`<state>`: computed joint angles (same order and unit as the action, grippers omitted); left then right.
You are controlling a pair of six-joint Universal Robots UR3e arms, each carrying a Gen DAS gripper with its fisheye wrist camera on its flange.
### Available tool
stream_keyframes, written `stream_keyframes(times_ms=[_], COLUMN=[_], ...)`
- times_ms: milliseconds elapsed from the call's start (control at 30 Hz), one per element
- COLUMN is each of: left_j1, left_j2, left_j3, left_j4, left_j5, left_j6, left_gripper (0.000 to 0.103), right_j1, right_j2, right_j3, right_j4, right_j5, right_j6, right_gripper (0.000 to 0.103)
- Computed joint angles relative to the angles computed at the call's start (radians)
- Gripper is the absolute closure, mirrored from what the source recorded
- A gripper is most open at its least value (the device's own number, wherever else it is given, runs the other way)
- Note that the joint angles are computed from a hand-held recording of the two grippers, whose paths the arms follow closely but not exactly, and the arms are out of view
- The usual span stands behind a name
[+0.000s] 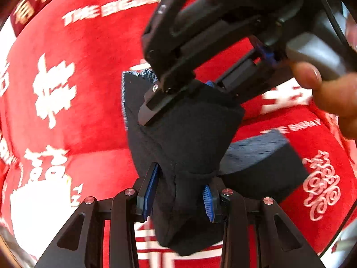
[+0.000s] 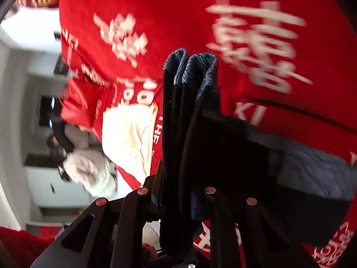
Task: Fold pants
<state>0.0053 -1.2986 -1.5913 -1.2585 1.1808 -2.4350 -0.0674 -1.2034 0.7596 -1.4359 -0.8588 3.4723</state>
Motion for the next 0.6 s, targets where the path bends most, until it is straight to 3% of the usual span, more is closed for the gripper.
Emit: stream_keyframes(times_ms=[133, 233, 433, 600], left_j1=[-0.228, -0.382, -0.614, -0.716], left_j2=[-0.044, -0.093, -0.182, -0.247], left_j3=[0.015, 0.008, -0.031, -0.013], left_j4=[0.061, 0.12, 0.205, 0.21], left_j5=[0.093, 0.185, 0.33, 0.403], left_j6=[-0.1, -0.156, -0.242, -0.287], left_gripper=[0.066, 0.066, 0.066, 0.066], right_j1=[-0.183, -0.347, -0.67, -0.866], right_j2=[-0.323, -0.53, -0.824, -0.95], right_j3=[0.419, 0.651, 0.929, 1.076], right_j4=[-0.057, 0.008, 0.31, 0.47], right_j5=[0.059, 0.098, 0.118, 0.064], right_j6=[-0.09, -0.194, -0.497, -0.698], right_gripper=[0.084, 0.084, 0.084, 0.084])
